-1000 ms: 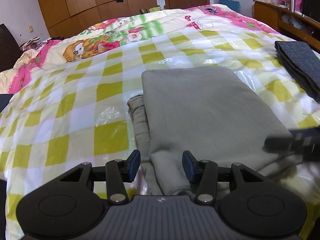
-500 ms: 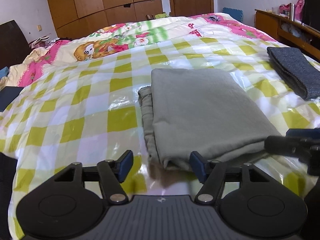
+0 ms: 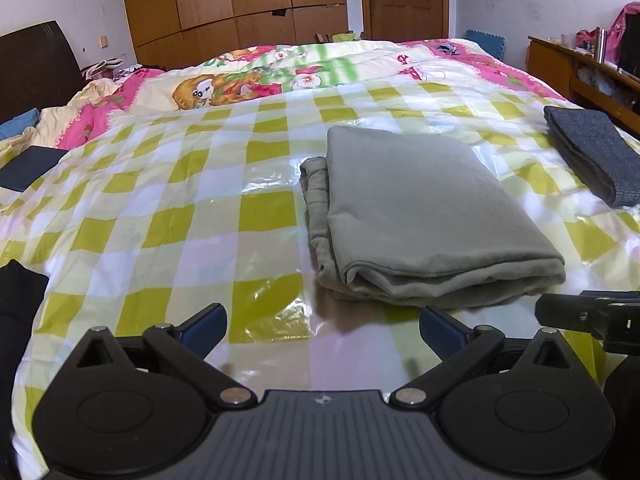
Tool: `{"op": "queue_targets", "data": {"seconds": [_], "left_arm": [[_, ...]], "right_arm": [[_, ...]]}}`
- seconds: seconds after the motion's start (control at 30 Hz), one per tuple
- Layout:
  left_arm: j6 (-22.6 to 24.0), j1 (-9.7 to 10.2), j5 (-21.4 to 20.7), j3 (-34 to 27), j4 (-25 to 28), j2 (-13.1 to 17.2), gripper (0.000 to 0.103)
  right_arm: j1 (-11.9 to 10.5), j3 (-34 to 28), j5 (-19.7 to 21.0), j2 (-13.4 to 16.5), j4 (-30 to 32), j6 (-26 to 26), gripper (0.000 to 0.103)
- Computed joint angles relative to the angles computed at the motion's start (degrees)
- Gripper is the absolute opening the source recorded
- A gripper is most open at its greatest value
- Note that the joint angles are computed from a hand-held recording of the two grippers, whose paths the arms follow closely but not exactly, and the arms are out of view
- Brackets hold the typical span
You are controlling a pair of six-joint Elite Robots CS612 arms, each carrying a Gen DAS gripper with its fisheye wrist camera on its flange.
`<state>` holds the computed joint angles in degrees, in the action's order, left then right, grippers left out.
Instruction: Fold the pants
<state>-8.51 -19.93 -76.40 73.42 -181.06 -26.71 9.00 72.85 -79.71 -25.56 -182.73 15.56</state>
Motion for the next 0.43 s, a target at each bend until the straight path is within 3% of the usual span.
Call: {"op": "queue_targets", "data": {"seconds": [0.43], "left_arm": [[0.74, -0.42, -0.30, 0.97, -0.50, -0.40, 0.103]], "right_arm": [[0.25, -0.06, 0.15, 0.06, 1.02, -1.95, 0.063]]}}
